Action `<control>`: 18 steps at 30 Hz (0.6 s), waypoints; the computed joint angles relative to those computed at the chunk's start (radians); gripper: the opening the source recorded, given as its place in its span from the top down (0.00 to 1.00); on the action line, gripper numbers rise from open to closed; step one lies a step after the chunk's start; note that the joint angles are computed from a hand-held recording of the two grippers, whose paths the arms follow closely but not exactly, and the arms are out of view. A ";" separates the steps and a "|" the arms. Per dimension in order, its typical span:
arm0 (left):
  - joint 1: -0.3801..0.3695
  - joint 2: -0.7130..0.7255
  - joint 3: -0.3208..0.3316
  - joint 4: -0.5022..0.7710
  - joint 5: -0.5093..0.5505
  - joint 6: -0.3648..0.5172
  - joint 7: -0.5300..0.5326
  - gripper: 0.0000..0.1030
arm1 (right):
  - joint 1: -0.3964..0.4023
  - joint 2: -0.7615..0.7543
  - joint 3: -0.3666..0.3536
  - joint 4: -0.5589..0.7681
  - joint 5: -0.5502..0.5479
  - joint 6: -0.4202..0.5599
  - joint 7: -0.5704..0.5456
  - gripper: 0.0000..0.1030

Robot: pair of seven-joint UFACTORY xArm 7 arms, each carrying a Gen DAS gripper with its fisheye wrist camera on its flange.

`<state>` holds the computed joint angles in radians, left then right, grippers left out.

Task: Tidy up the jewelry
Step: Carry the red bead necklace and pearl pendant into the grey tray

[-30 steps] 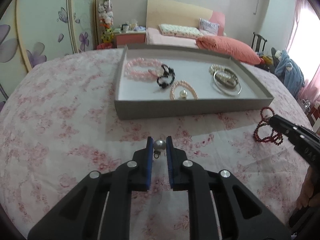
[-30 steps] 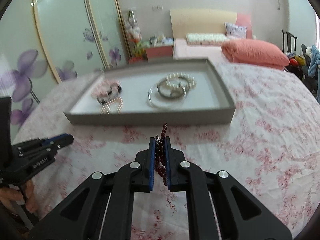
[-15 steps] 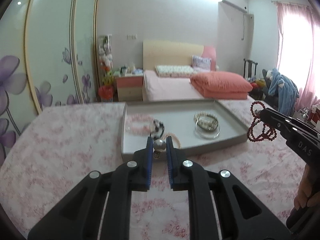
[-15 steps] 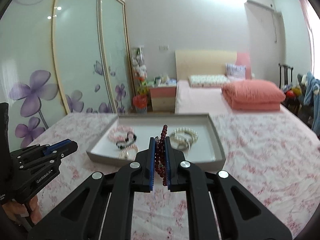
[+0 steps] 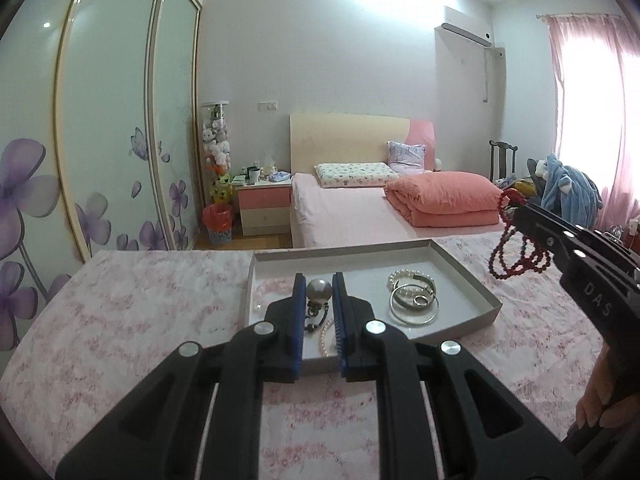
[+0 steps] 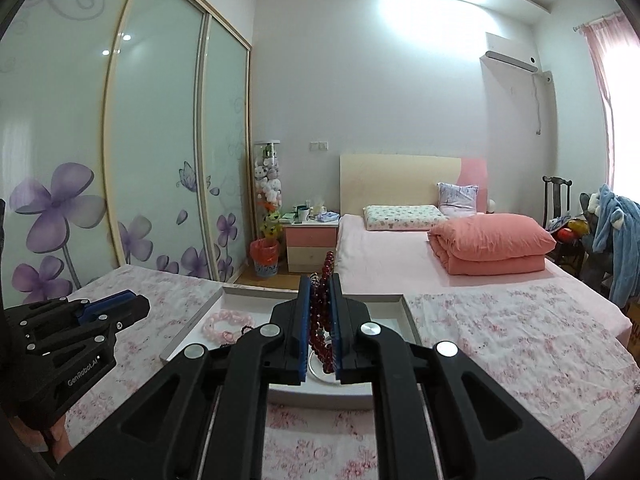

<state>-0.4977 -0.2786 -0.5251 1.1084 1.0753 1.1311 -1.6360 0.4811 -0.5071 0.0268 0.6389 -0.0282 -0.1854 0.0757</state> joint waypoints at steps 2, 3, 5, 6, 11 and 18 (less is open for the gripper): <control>0.004 0.007 0.005 0.006 0.009 -0.009 0.001 0.87 | -0.009 0.023 0.006 0.017 0.001 -0.006 0.003 0.91; 0.007 0.013 0.010 0.010 0.013 -0.016 0.001 0.87 | -0.012 0.029 0.010 0.021 0.001 -0.008 0.005 0.91; 0.009 0.019 0.019 0.014 0.018 -0.027 0.002 0.87 | -0.018 0.048 0.014 0.034 0.001 -0.013 0.009 0.91; 0.011 0.028 0.023 0.021 0.022 -0.029 0.004 0.87 | -0.022 0.061 0.017 0.044 0.000 -0.014 0.011 0.91; 0.015 0.044 0.048 0.025 0.041 -0.055 0.003 0.87 | -0.039 0.109 0.033 0.079 -0.006 -0.020 0.017 0.91; 0.025 0.090 0.098 0.039 0.054 -0.122 0.006 0.87 | 0.055 0.207 -0.048 0.154 -0.014 0.007 0.020 0.91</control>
